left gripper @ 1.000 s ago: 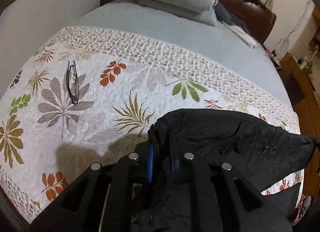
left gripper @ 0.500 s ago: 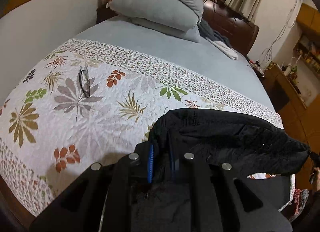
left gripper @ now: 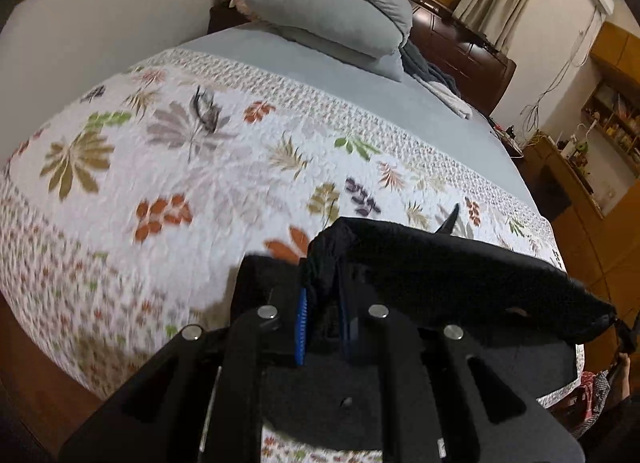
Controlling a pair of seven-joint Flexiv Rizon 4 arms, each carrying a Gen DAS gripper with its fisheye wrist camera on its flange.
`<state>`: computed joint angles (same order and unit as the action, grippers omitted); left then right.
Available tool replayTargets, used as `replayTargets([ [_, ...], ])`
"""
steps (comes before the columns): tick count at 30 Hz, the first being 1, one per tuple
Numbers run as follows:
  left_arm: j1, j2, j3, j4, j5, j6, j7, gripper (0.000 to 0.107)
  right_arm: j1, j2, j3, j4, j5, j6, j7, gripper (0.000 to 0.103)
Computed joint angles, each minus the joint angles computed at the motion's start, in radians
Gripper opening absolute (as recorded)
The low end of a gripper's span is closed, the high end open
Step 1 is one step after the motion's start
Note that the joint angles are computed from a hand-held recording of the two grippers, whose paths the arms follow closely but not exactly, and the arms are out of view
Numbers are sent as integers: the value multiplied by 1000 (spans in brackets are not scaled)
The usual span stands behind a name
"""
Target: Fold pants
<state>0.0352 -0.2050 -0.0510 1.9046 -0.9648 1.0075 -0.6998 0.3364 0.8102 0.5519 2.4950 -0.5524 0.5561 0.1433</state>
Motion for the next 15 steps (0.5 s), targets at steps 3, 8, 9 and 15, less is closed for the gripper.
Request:
replayTargets([
  [3,4,24,4,66,-68,7,55,12,13,6,77,-7,19,-65,61,9],
  [8,-10,56,21,150,-113,27,126,14,59,-27,193,-22,32,-163,219,15],
  [9,-13,58,26,164,-110,30,133,14,66,-45,218,-28,35,-180,259,17],
  [15,-25,62,40,232,-46,95,153,16,123,-137,313,-49,73,-278,434,23],
])
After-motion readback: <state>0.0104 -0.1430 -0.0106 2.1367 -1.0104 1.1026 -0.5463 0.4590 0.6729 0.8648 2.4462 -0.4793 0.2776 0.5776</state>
